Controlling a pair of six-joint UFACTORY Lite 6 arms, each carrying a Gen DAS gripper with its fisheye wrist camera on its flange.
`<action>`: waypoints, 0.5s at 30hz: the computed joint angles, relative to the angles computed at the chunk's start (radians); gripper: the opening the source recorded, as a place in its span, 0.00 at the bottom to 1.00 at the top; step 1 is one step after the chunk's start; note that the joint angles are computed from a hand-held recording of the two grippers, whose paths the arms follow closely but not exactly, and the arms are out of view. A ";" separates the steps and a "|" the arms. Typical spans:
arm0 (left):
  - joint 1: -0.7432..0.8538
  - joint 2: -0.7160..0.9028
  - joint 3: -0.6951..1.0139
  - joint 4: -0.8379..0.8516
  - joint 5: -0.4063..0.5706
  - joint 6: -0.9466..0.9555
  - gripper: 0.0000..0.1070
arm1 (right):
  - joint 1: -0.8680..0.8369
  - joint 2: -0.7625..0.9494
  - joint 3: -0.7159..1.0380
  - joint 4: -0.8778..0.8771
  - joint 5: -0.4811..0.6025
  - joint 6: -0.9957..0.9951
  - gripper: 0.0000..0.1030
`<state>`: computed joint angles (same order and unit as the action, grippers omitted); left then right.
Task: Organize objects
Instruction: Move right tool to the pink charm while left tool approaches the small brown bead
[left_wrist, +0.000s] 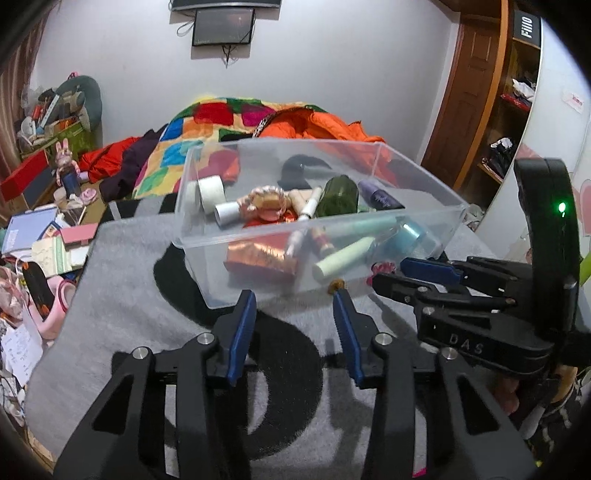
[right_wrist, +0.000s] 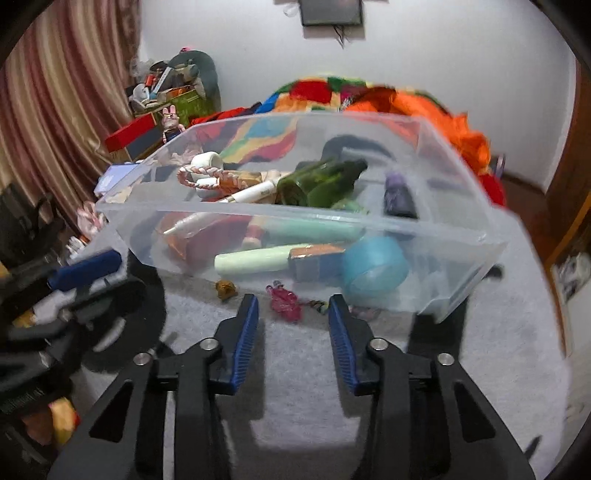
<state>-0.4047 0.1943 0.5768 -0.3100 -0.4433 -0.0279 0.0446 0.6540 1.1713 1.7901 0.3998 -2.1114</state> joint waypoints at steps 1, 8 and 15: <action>0.005 0.014 0.006 0.025 -0.002 -0.027 0.36 | 0.002 0.007 0.008 -0.023 -0.001 0.039 0.30; -0.007 0.084 0.045 0.063 -0.001 -0.069 0.33 | 0.038 0.023 0.008 0.087 -0.031 -0.029 0.12; -0.053 0.150 0.143 -0.012 0.054 -0.002 0.32 | -0.006 -0.017 -0.057 0.143 0.031 -0.112 0.09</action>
<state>-0.4577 0.3447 0.7198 -0.3222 -0.3897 -0.0299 0.0390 0.6373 1.1141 1.9334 0.4308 -2.2232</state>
